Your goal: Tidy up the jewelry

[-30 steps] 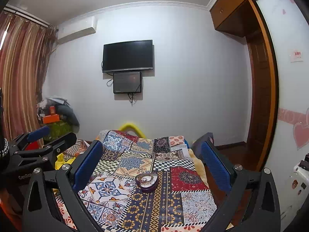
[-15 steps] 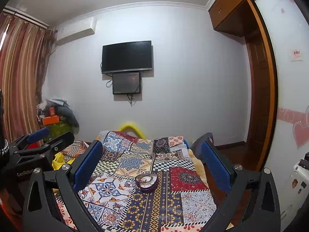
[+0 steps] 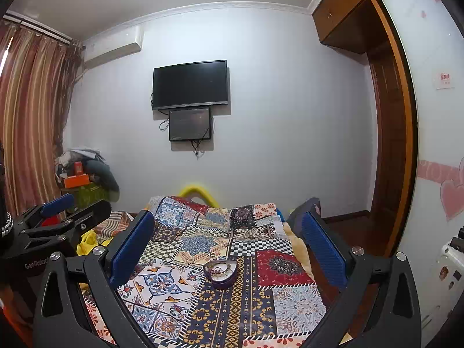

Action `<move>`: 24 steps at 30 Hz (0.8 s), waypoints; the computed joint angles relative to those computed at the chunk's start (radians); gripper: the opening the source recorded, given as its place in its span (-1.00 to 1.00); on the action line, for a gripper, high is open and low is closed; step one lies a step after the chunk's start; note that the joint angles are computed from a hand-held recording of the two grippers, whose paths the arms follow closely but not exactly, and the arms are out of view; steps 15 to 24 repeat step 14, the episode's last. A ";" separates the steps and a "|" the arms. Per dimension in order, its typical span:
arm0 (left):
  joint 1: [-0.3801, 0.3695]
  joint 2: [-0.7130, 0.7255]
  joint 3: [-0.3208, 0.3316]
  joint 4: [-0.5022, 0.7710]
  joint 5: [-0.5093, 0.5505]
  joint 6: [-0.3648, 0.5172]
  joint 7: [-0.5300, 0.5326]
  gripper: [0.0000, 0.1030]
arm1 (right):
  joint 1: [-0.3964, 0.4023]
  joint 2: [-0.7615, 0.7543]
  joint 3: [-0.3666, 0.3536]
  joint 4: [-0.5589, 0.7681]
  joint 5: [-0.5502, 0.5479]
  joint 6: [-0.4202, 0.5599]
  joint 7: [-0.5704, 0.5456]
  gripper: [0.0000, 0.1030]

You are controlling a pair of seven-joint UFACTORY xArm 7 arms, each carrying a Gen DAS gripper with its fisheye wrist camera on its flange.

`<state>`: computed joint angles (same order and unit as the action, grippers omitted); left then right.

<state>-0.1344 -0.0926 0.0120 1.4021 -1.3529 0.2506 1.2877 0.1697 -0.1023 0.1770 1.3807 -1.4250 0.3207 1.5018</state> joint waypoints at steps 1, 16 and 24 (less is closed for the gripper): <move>0.000 0.000 0.000 0.000 0.001 0.004 -0.001 0.99 | 0.000 0.001 0.000 0.001 0.001 0.000 0.000 0.96; 0.013 0.033 -0.009 0.022 0.044 0.015 -0.040 0.99 | 0.006 0.024 -0.010 0.014 0.022 -0.003 -0.008 0.96; 0.013 0.033 -0.009 0.022 0.044 0.015 -0.040 0.99 | 0.006 0.024 -0.010 0.014 0.022 -0.003 -0.008 0.96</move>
